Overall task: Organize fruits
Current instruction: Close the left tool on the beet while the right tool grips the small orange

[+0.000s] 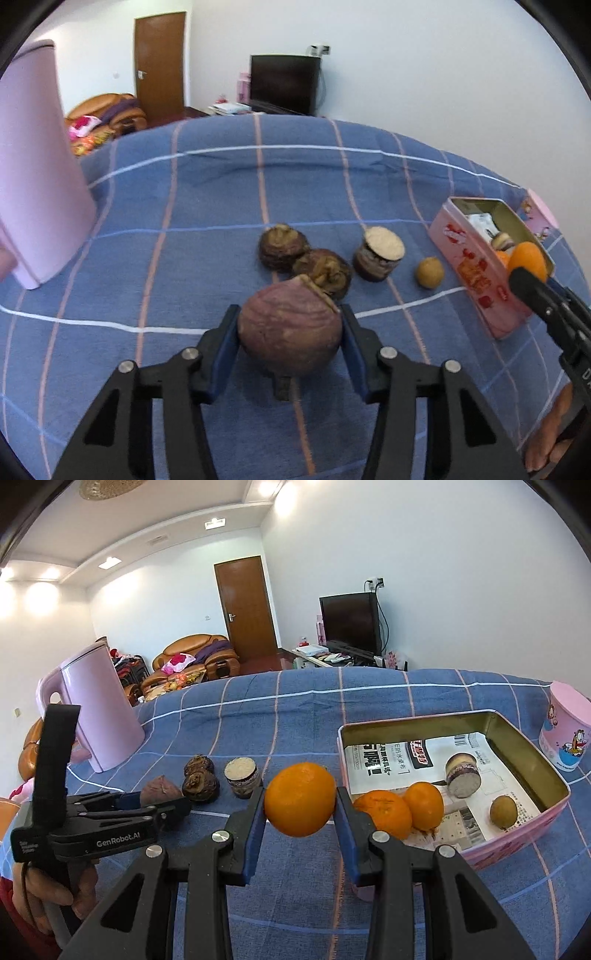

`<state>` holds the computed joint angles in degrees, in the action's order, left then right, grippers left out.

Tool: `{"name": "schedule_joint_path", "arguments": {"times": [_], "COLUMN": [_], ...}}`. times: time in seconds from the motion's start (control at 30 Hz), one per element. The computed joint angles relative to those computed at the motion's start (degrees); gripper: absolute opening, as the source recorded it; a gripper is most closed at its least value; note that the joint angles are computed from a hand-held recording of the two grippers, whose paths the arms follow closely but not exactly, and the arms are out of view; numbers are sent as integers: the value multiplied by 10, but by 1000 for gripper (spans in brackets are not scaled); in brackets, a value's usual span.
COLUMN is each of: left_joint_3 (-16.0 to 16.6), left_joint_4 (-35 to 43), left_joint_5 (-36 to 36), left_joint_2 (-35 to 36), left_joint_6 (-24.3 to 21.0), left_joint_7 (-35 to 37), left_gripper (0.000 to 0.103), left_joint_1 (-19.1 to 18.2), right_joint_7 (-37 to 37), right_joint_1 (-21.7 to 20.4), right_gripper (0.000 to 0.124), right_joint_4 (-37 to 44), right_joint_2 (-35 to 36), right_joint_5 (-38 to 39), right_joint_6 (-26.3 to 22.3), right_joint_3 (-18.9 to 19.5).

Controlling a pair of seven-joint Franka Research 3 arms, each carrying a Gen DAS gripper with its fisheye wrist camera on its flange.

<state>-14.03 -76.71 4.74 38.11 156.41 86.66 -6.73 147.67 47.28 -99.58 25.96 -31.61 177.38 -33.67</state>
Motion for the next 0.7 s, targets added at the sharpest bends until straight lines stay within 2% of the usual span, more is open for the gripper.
{"name": "schedule_joint_path", "arguments": {"times": [0.07, 0.17, 0.2, 0.23, 0.3, 0.33, 0.47, 0.7], "left_joint_3": [16, 78, 97, 129, 154, 165, 227, 290], "left_joint_4": [-28, -79, -83, -97, -106, -111, -127, -130], "left_joint_5": [7, 54, 70, 95, 117, 129, 194, 303], "left_joint_2": [-16, -47, -50, -59, -64, -67, -79, -85], "left_joint_6": [42, 111, 123, 142, 157, 163, 171, 166], "left_joint_7": [-27, -116, -144, -192, -235, -257, -346, -468], "left_gripper": [53, 53, 53, 53, 53, 53, 53, 53], "left_joint_1": [-5, -42, -54, -77, -94, -103, -156, -220], "right_joint_7": [7, 30, 39, 52, 71, 69, 49, 2], "right_joint_1": [13, 59, 82, 113, 178, 190, 204, 199], "right_gripper": [38, 38, 38, 38, 38, 38, 38, 38], "right_joint_4": [-1, -5, -7, -9, -11, -11, -14, -20], "right_joint_2": [3, 13, 20, 30, 58, 65, 73, 72], "right_joint_5": [-3, -15, -19, -24, -30, -27, -2, 48], "right_joint_6": [4, 17, 23, 31, 33, 33, 35, 44], "right_joint_3": [-15, -71, -99, -138, -217, -232, -247, -237]}}
